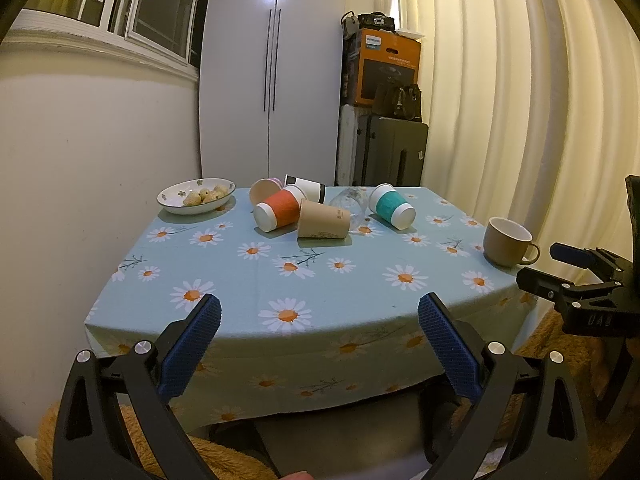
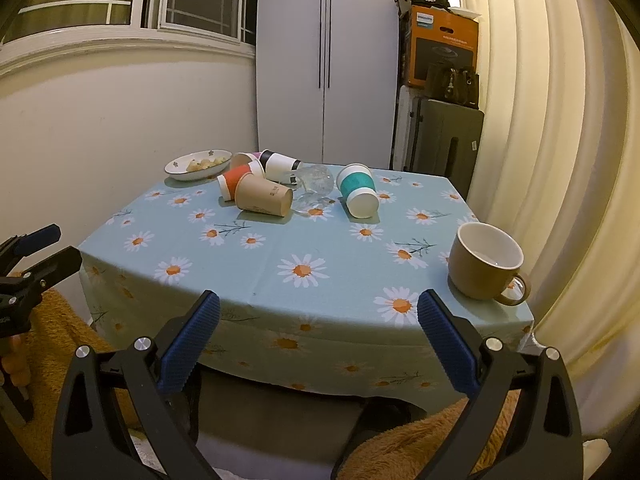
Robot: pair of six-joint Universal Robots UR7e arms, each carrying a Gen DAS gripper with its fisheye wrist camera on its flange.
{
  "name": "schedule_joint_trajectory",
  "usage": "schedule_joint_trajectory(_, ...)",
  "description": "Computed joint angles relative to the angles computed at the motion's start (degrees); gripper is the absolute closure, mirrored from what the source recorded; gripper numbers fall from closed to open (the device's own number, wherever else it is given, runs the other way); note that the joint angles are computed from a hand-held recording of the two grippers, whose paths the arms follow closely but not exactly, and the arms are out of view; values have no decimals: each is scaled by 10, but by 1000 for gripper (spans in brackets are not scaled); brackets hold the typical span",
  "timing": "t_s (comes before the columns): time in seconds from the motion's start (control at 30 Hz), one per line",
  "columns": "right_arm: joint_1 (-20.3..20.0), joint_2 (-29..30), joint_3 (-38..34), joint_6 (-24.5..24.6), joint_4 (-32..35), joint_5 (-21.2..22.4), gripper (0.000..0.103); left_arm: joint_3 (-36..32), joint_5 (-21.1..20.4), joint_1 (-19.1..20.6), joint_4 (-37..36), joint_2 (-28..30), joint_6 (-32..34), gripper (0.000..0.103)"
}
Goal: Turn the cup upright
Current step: 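Move the right tool toward the tan kraft cup lying on its side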
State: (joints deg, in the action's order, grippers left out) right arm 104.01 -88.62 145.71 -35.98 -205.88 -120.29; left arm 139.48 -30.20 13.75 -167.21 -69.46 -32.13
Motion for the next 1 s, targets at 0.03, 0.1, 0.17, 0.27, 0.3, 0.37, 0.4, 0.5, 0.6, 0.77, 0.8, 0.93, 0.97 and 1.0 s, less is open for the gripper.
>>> schedule_joint_trajectory(0.03,0,1,0,-1,1,0,5,0,0,0,0,1,0,7)
schedule_joint_trajectory(0.1,-1,0,-2,0,11,0,5,-1,-3,-1,-5,3,3,7)
schedule_joint_trajectory(0.17,-7,-10,-3,12,26,7,5,-2,-4,-1,-6,4,2,7)
schedule_joint_trajectory(0.27,-15,-35,-8,34,75,21,5,-4,-6,0,1,0,-12,7)
schedule_joint_trajectory(0.3,-17,-44,-8,36,88,33,5,-4,-10,2,-1,-3,-11,7)
schedule_joint_trajectory(0.37,-14,-53,-18,34,120,45,5,-9,-33,12,-7,-13,-3,7)
schedule_joint_trajectory(0.4,-12,-52,-27,33,140,44,5,-14,-46,18,-8,-16,-1,7)
schedule_joint_trajectory(0.5,-3,-31,-64,7,187,36,5,-35,-77,48,-5,-22,-3,7)
schedule_joint_trajectory(0.6,2,-3,-111,-21,223,38,5,-71,-125,92,-5,-22,2,7)
schedule_joint_trajectory(0.77,6,50,-210,-68,325,50,5,-129,-172,146,-3,-8,32,7)
schedule_joint_trajectory(0.8,5,61,-231,-76,352,55,5,-140,-183,158,-5,-5,37,7)
schedule_joint_trajectory(0.93,8,120,-339,-111,496,55,5,-183,-260,218,-39,15,39,7)
schedule_joint_trajectory(0.97,8,130,-357,-119,521,57,5,-192,-275,232,-47,20,35,7)
schedule_joint_trajectory(1.0,9,143,-375,-128,543,57,5,-203,-284,243,-50,26,31,7)
